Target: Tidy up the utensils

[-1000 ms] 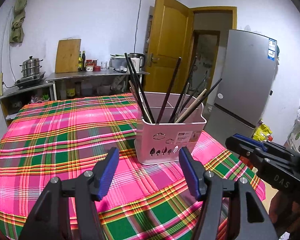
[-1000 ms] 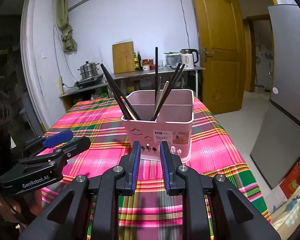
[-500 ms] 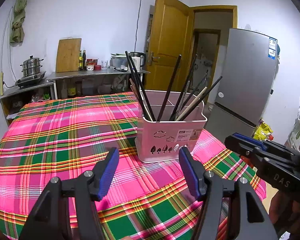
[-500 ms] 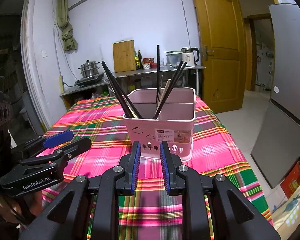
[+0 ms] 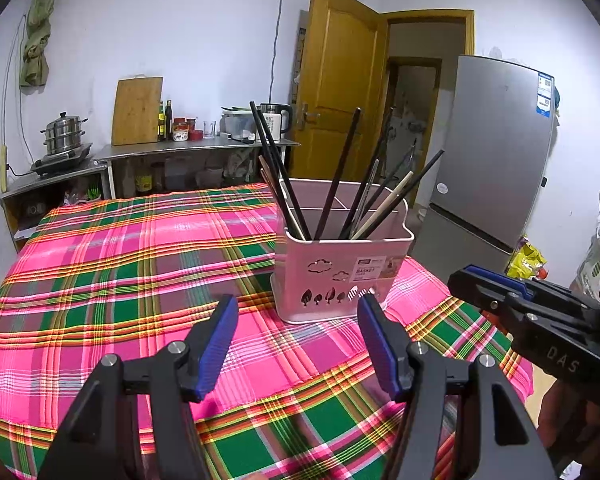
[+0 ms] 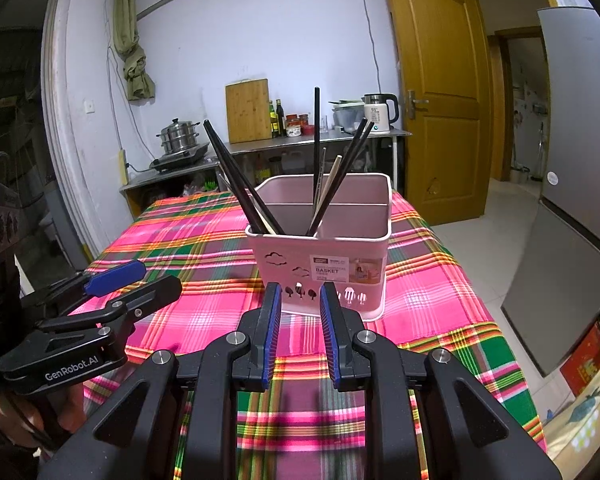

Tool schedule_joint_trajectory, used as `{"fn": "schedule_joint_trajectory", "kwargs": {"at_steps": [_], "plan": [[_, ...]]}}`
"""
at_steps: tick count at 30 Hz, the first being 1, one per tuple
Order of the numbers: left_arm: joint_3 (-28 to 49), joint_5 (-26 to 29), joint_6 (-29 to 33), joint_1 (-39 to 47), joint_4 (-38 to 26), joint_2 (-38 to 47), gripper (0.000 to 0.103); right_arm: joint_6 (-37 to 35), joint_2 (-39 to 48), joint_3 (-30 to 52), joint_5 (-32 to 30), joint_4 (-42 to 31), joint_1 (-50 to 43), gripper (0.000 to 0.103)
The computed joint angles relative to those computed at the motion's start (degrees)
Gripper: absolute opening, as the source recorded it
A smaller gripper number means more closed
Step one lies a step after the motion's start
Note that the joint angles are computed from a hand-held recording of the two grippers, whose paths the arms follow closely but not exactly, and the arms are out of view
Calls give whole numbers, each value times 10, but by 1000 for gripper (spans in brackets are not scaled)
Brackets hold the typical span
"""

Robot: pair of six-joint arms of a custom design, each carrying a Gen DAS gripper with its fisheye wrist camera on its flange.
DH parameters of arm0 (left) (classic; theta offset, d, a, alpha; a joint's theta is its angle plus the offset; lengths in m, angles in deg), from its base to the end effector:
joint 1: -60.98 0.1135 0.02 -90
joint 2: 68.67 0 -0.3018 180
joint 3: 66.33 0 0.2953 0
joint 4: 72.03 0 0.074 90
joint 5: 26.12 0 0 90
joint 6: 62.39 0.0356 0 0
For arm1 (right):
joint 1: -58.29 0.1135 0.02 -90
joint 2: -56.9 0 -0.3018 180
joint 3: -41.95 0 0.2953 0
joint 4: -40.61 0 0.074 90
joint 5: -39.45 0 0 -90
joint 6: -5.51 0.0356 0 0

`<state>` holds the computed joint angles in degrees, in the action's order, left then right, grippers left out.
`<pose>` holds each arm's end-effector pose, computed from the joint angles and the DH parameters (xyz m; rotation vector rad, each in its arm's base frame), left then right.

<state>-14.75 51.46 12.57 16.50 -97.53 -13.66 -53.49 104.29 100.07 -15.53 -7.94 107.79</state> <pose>0.1744 -0.1605 0.2905 0.4003 2.0503 -0.4135 0.1372 0.1292 0.3273 -0.0172 2.1007 0.1570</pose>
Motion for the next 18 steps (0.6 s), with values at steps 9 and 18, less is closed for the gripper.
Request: {"fn": "schedule_joint_trajectory", "kwargs": {"at_steps": [9, 18], "plan": [[-5, -4, 6, -4, 4, -7, 64, 2, 2, -2, 2, 1, 3, 21], [-7, -12, 11, -13, 7, -8, 64, 4, 2, -4, 3, 1, 4, 21]]}}
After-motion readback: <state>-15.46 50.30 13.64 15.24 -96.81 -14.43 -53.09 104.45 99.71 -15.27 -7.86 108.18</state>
